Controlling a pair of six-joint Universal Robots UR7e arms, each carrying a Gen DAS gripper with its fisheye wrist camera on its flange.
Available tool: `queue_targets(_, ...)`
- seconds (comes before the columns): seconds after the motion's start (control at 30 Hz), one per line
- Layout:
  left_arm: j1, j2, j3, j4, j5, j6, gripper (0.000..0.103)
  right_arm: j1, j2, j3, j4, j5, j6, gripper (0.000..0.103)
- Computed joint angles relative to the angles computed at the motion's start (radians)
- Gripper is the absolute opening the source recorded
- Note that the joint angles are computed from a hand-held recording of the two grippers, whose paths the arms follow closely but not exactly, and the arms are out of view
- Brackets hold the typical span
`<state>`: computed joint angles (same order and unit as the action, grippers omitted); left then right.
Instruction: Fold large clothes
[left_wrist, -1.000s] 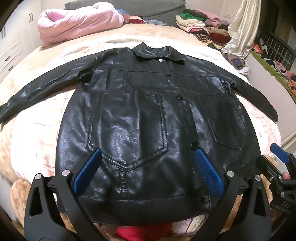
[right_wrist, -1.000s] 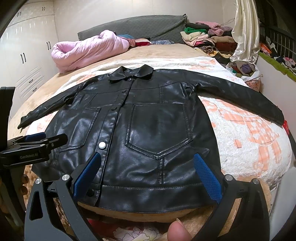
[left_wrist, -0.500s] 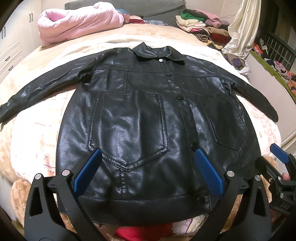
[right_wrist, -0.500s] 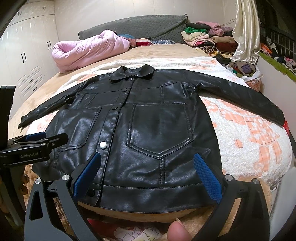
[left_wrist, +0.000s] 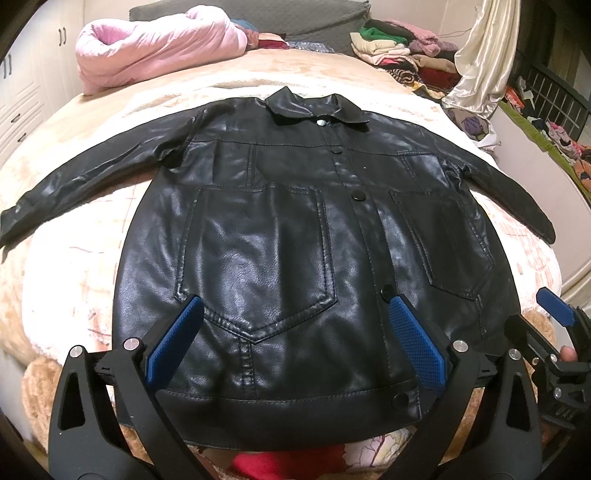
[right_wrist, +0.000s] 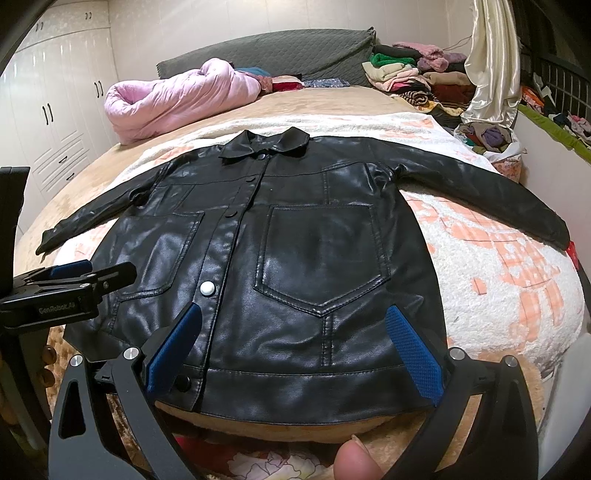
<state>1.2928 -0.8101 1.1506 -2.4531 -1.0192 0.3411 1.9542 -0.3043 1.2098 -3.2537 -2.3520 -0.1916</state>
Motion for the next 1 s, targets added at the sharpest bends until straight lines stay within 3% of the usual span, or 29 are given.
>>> queue_targets(0.43, -0.008, 0.039, -0.074, 0.011, 0.003, 0.001, 0.094, -0.007, 0.022, -0.092, 0.043, 0.007, -0.019, 0.099)
queue_targets(0.77, -0.013, 0.146, -0.277, 0.084, 0.001, -0.019, 0.094, -0.024, 0.071, -0.265, 0.119, 0.0, -0.038, 0.099)
queue_targets(1.0, -0.011, 0.259, -0.491, 0.204, -0.001, -0.064, 0.094, -0.037, 0.123, -0.411, 0.198, 0.013, -0.041, 0.099)
